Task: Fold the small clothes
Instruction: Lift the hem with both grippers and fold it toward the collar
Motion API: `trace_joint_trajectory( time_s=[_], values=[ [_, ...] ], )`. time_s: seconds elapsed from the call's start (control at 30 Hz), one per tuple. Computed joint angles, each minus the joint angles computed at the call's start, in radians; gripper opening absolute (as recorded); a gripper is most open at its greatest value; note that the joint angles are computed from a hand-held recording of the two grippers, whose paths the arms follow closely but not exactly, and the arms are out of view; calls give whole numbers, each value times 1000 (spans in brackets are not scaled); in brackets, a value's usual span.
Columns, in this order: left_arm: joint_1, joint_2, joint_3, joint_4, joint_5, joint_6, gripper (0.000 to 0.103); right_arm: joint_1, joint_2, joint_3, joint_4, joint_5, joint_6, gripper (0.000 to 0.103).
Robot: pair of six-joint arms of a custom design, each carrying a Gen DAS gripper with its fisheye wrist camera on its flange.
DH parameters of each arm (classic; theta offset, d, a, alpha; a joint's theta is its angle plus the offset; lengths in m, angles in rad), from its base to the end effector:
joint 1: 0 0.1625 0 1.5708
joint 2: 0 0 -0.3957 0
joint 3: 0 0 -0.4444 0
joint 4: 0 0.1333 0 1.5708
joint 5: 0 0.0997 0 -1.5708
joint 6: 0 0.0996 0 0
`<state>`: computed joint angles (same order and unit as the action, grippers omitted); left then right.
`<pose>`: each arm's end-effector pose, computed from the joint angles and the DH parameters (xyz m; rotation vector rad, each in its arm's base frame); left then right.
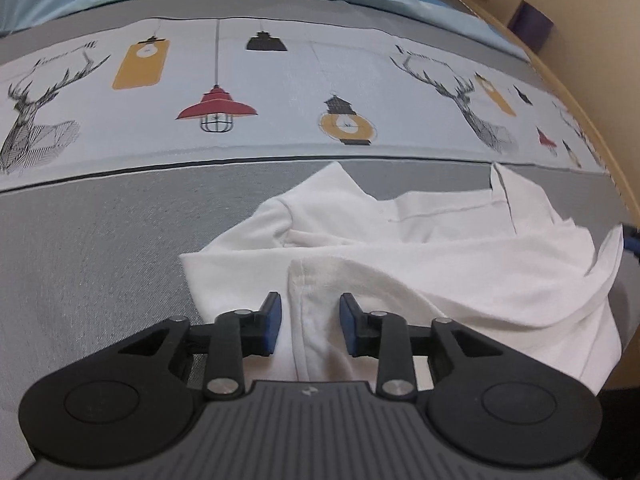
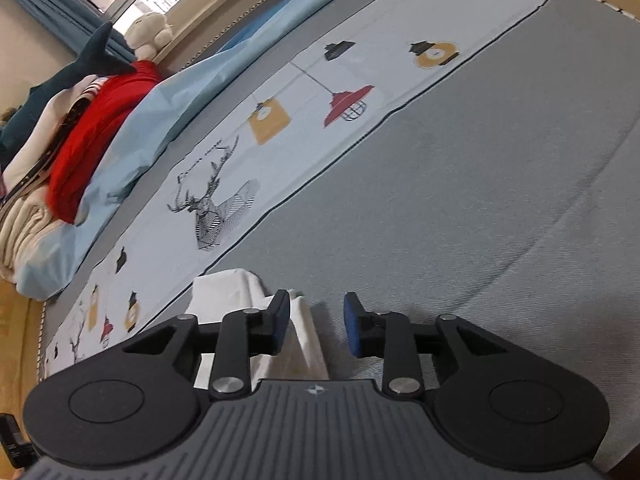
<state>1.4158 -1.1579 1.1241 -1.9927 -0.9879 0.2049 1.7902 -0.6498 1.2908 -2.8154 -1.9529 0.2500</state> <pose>0.0733 -0.7493 0.5092 0.2758 2.4860 -0.5597 0.2692 -0.7655 0.1167 -0.2082 -2.7547 0.9589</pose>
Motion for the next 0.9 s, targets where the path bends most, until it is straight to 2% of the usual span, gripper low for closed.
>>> trace_joint_trajectory(
  time_s=[0.07,0.13,0.2,0.23,0.27,0.33,0.4,0.53,0.6,0.63,0.77,0.9],
  values=[
    [-3,-11,17,-31,-12,57,5,1,2,-10,10,1,-26,32],
    [-9,-33,52,-152,-9,98,5,3,1,-9,-23,-27,-39,32],
    [7,-39,42,-249,-36,13,5,1,-1,-5,-41,-39,-38,33],
    [9,-35,36,-280,-3,-15,5,-1,-2,-4,-38,-39,-37,33],
    [11,-28,25,-270,27,-31,5,-1,2,-8,-27,-39,-42,34],
    [19,-11,-9,-170,24,-60,5,1,12,-22,-14,-41,-69,34],
    [9,-12,11,-177,59,-13,5,5,27,-40,-9,-32,-108,34],
    [17,-2,-9,-147,30,-73,6,11,56,-79,10,5,-163,34],
    [19,7,-23,-126,41,-89,10,16,77,-107,28,11,-195,37],
    [19,11,-29,-117,43,-95,11,20,91,-125,44,4,-211,41],
    [27,19,-50,-74,29,-124,25,25,141,-194,131,-27,-229,42],
    [27,24,-49,-76,44,-128,26,32,180,-236,149,-64,-272,42]
  ],
)
